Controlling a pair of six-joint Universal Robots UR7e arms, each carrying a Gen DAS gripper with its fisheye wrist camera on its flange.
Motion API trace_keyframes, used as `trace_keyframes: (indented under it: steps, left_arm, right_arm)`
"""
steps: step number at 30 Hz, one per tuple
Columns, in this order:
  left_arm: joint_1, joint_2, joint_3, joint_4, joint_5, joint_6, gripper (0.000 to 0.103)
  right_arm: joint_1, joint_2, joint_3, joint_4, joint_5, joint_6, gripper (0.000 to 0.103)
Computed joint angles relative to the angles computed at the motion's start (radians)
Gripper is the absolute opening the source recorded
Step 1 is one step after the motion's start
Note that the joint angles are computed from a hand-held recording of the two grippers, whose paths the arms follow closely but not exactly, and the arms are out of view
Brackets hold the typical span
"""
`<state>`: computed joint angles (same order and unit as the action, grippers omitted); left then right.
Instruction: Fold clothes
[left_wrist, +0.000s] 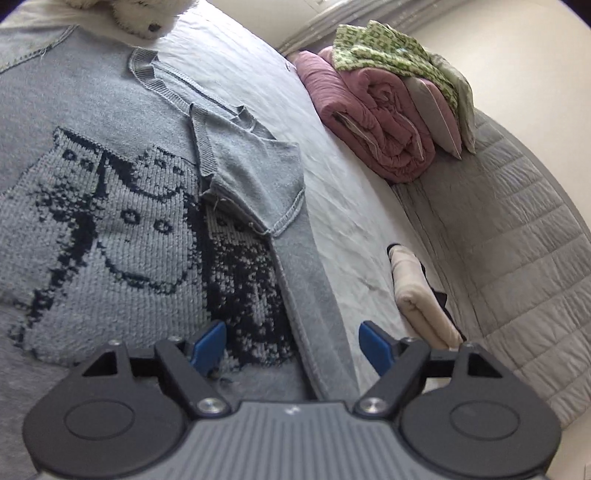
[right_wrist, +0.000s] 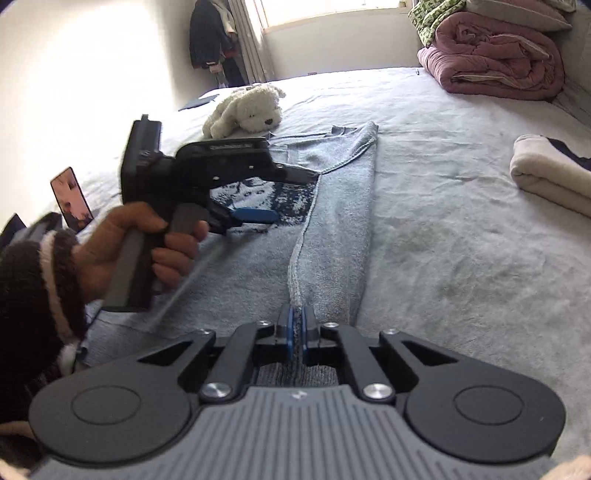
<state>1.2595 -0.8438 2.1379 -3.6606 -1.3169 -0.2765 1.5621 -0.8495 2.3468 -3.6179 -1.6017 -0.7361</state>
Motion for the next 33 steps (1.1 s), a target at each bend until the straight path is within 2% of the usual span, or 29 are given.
trace_keyframes:
  steps: [2, 4, 8, 11, 13, 16, 19, 22, 25, 30, 33]
  left_arm:
    - [-0.005, 0.042, -0.026, -0.063, 0.021, -0.025, 0.08]
    - [-0.017, 0.071, -0.047, -0.103, 0.062, -0.038, 0.079]
    - [-0.037, 0.109, -0.076, -0.16, 0.141, -0.052, 0.076]
    - [-0.041, 0.109, -0.079, -0.168, 0.164, -0.039, 0.075]
    - [-0.039, 0.096, -0.073, -0.156, 0.171, -0.026, 0.075]
    - [-0.035, 0.065, -0.068, -0.106, 0.176, 0.0, 0.076]
    - [-0.021, 0.039, -0.083, -0.059, 0.187, 0.039, 0.077]
    - [-0.004, 0.026, -0.11, -0.035, 0.205, 0.069, 0.078]
    - [0.027, 0.035, -0.166, -0.029, 0.213, 0.078, 0.077]
    - [0.063, 0.089, -0.286, -0.036, 0.23, 0.157, 0.072]
    - [0.078, 0.123, -0.358, -0.02, 0.226, 0.207, 0.064]
  right_arm:
    - [-0.009, -0.019, -0.003, 0.062, 0.041, 0.033, 0.005]
    - [-0.008, -0.023, -0.012, 0.109, 0.05, 0.044, 0.005]
    - [0.013, 0.004, -0.049, 0.201, -0.009, 0.057, 0.008]
    - [0.022, -0.002, -0.08, 0.366, -0.066, 0.085, 0.014]
    - [0.024, -0.022, -0.07, 0.389, -0.064, 0.08, 0.016]
    - [0.03, -0.073, -0.045, 0.378, -0.036, 0.118, 0.02]
    - [0.04, -0.126, -0.056, 0.409, 0.003, 0.151, 0.048]
    - [0.062, -0.134, -0.143, 0.516, -0.003, 0.146, 0.048]
    - [0.075, -0.075, -0.267, 0.552, -0.047, 0.174, 0.048]
    - [0.053, 0.116, -0.499, 0.454, -0.018, 0.172, 0.048]
    - [0.032, 0.25, -0.677, 0.445, 0.016, 0.161, 0.048]
